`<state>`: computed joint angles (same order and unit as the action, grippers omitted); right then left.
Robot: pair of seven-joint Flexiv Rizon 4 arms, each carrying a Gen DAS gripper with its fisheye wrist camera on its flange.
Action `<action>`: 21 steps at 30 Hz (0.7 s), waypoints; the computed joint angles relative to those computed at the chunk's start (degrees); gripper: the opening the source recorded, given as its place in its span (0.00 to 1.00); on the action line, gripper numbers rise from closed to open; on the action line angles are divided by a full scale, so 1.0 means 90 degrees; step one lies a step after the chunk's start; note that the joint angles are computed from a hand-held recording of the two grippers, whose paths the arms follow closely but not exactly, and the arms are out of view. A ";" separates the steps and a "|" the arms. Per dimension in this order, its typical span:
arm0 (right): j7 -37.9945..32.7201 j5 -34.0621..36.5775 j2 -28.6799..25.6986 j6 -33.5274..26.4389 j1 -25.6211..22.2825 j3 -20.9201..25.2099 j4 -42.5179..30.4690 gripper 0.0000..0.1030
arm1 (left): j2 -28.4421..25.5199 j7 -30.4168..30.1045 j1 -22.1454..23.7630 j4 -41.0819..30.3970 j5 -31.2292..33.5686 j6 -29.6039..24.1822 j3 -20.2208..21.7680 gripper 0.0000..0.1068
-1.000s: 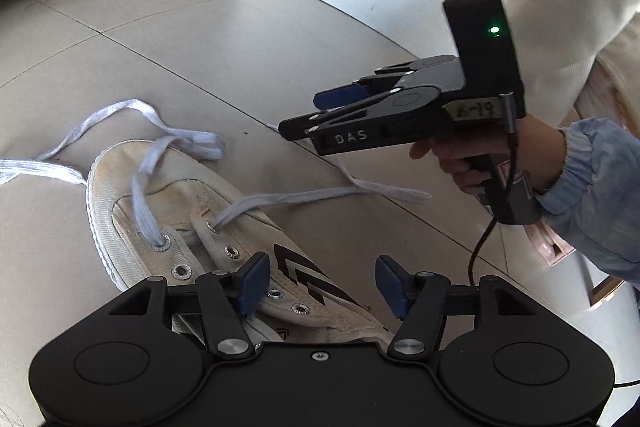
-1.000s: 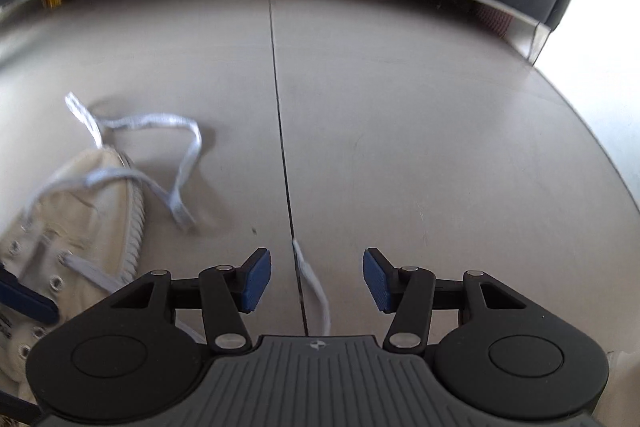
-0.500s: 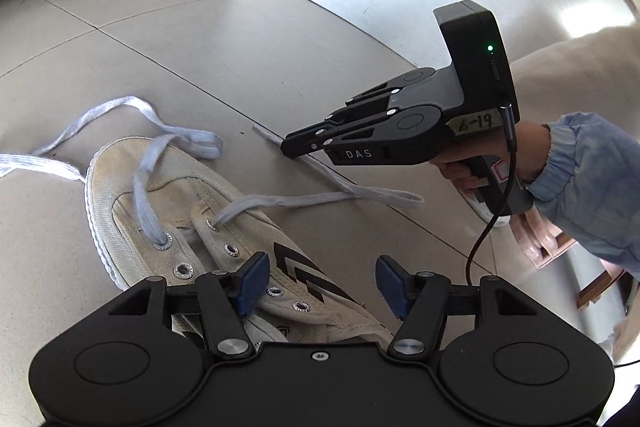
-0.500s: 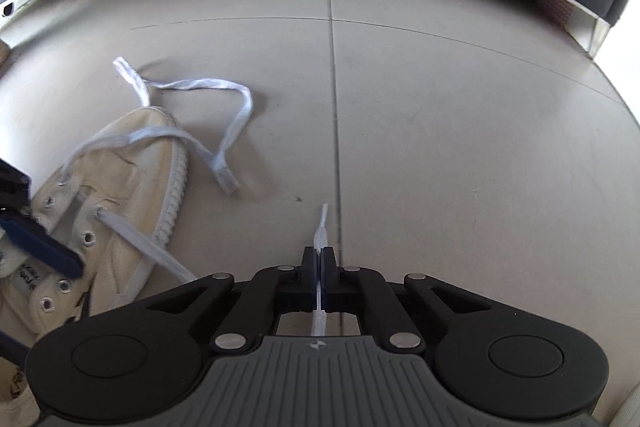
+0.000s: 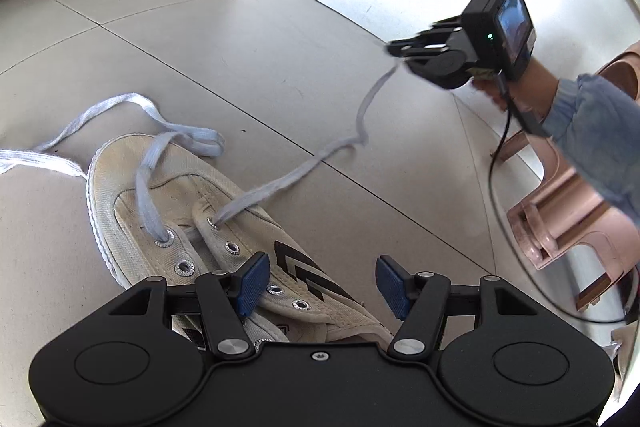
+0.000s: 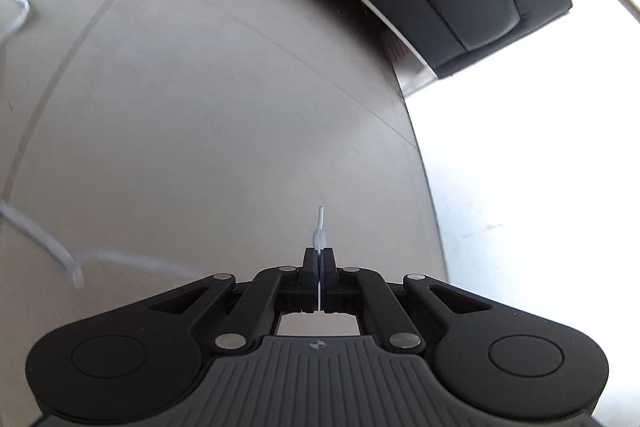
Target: Lace up shoes with both hands
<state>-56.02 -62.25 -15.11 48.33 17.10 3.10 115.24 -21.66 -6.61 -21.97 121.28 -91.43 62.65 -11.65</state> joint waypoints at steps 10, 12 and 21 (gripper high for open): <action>-0.0266 0.0950 0.0438 0.0475 -0.0004 0.0276 0.0611 0.01 | -0.0016 -0.0213 -0.0073 -0.0052 0.0167 0.0207 -0.0011 0.54; -0.0282 0.0971 0.0448 0.0296 -0.0041 0.0238 0.0717 0.01 | -0.0030 -0.0321 -0.0032 -0.0071 0.0265 0.0177 -0.0022 0.54; -0.0694 0.0024 0.0495 -0.0285 -0.0328 -0.0054 0.1273 0.00 | -0.0023 -0.0612 0.0020 -0.0091 0.0534 0.0223 -0.0069 0.54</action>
